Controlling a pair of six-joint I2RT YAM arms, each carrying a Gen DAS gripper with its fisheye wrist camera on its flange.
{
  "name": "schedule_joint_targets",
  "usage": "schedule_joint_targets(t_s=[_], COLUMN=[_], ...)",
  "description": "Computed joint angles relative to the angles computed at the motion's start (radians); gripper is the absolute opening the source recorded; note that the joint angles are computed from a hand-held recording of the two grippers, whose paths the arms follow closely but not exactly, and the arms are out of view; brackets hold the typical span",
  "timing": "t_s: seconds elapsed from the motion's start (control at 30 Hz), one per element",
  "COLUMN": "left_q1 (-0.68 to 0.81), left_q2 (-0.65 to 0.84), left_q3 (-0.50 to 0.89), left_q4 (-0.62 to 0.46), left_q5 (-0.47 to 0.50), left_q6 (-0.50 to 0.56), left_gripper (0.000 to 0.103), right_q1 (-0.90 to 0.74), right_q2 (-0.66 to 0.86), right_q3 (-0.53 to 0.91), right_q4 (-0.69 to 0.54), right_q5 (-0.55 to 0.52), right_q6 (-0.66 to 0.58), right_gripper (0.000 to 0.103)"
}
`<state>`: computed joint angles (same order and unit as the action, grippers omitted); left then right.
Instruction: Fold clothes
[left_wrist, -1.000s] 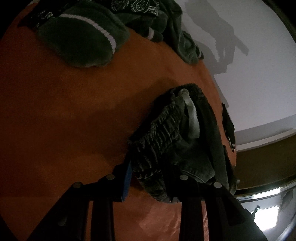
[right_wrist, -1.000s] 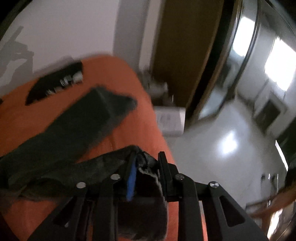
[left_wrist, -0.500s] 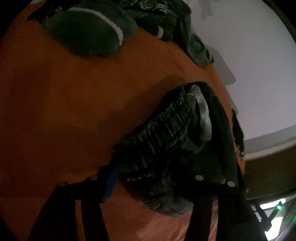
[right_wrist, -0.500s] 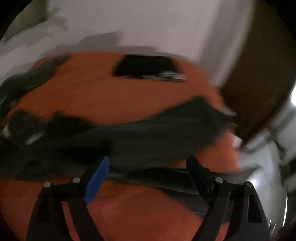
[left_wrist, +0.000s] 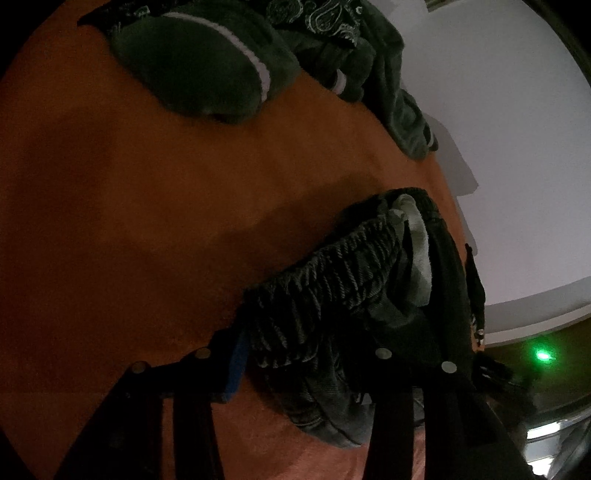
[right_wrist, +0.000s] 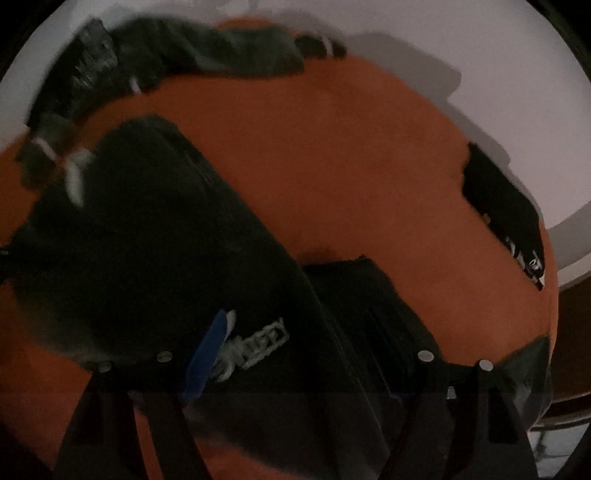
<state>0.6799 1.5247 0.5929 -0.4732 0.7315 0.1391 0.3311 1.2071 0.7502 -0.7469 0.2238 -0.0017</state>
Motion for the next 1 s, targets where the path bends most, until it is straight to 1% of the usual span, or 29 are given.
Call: schedule_joint_targets(t_s=[0.07, 0.1, 0.13, 0.17, 0.2, 0.23, 0.27, 0.33, 0.37, 0.4, 0.43, 0.5, 0.57, 0.63, 0.67, 0.7, 0.73, 0.77, 0.8, 0.83, 0.87, 0.9, 0.93, 0.97, 1.0], left_q1=[-0.005, -0.006, -0.007, -0.011, -0.015, -0.019, -0.012, 0.011, 0.023, 0.035, 0.051, 0.089, 0.125, 0.153, 0.143, 0.132, 0.128, 0.125, 0.122, 0.131, 0.147, 0.162, 0.167, 0.171, 0.176], left_q2=[0.005, 0.005, 0.005, 0.002, 0.001, 0.000, -0.004, -0.012, -0.038, -0.064, -0.097, -0.155, -0.208, -0.258, -0.269, -0.275, -0.235, -0.194, -0.154, -0.125, -0.125, -0.125, -0.149, -0.171, -0.192], left_q3=[0.003, 0.000, -0.003, -0.004, -0.003, -0.001, -0.002, -0.004, -0.009, -0.014, -0.018, -0.022, -0.028, -0.038, -0.047, -0.054, -0.042, -0.029, -0.015, -0.002, 0.008, 0.017, 0.018, 0.021, 0.023], left_q4=[0.002, 0.007, 0.011, 0.013, 0.016, 0.018, 0.017, 0.002, -0.009, -0.021, -0.037, -0.084, -0.131, -0.169, -0.149, -0.130, -0.130, -0.131, -0.134, -0.141, -0.170, -0.201, -0.223, -0.245, -0.268], left_q5=[-0.003, -0.006, -0.009, -0.014, -0.015, -0.017, -0.012, 0.005, 0.013, 0.021, 0.035, 0.074, 0.111, 0.137, 0.121, 0.106, 0.095, 0.084, 0.076, 0.092, 0.110, 0.127, 0.138, 0.149, 0.159], left_q6=[-0.009, -0.015, -0.021, -0.024, -0.025, -0.026, -0.020, -0.004, 0.002, 0.009, 0.023, 0.061, 0.109, 0.158, 0.154, 0.150, 0.146, 0.142, 0.138, 0.144, 0.184, 0.225, 0.260, 0.296, 0.330], left_gripper=[0.047, 0.048, 0.049, 0.049, 0.049, 0.049, 0.048, 0.040, 0.039, 0.033, 0.033, 0.033, 0.033, 0.033, 0.033, 0.033, 0.033, 0.034, 0.034, 0.035, 0.035, 0.035, 0.035, 0.035, 0.037], right_q1=[-0.026, -0.046, -0.067, -0.076, -0.075, -0.060, -0.040, 0.013, 0.033, 0.052, 0.062, 0.061, 0.065, 0.042, 0.024, 0.001, -0.019, -0.041, -0.069, -0.094, -0.118, -0.132, -0.139, -0.146, -0.147], right_q2=[0.046, 0.045, 0.032, 0.023, 0.012, -0.001, -0.018, -0.065, -0.077, -0.085, -0.078, -0.019, 0.075, 0.206, 0.285, 0.383, 0.485, 0.588, 0.658, 0.681, 0.685, 0.656, 0.616, 0.571, 0.520], right_q3=[-0.020, -0.030, -0.037, -0.036, -0.032, -0.022, -0.013, 0.024, 0.062, 0.101, 0.144, 0.245, 0.350, 0.478, 0.555, 0.646, 0.750, 0.865, 0.949, 0.983, 0.994, 0.962, 0.920, 0.872, 0.820], right_q4=[0.063, 0.088, 0.104, 0.110, 0.114, 0.114, 0.116, 0.124, 0.130, 0.140, 0.152, 0.171, 0.199, 0.214, 0.191, 0.127, 0.054, -0.039, -0.120, -0.153, -0.164, -0.142, -0.115, -0.088, -0.063], right_q5=[0.005, -0.002, -0.019, -0.024, -0.019, 0.003, 0.034, 0.114, 0.146, 0.177, 0.198, 0.213, 0.239, 0.237, 0.232, 0.224, 0.218, 0.197, 0.136, 0.055, -0.023, -0.079, -0.104, -0.117, -0.112], right_q6=[0.008, 0.007, -0.001, -0.005, -0.010, -0.016, -0.024, -0.046, -0.060, -0.079, -0.102, -0.151, -0.186, -0.178, -0.161, -0.134, -0.108, -0.070, -0.023, 0.013, 0.046, 0.072, 0.087, 0.096, 0.098], right_gripper=[0.054, 0.029, 0.017, 0.015, 0.007, 0.005, 0.005, 0.004, 0.004, 0.004, 0.004, 0.004, 0.004, 0.004, 0.005, 0.010, 0.020, 0.025, 0.028, 0.028, 0.029, 0.036, 0.044, 0.058, 0.063])
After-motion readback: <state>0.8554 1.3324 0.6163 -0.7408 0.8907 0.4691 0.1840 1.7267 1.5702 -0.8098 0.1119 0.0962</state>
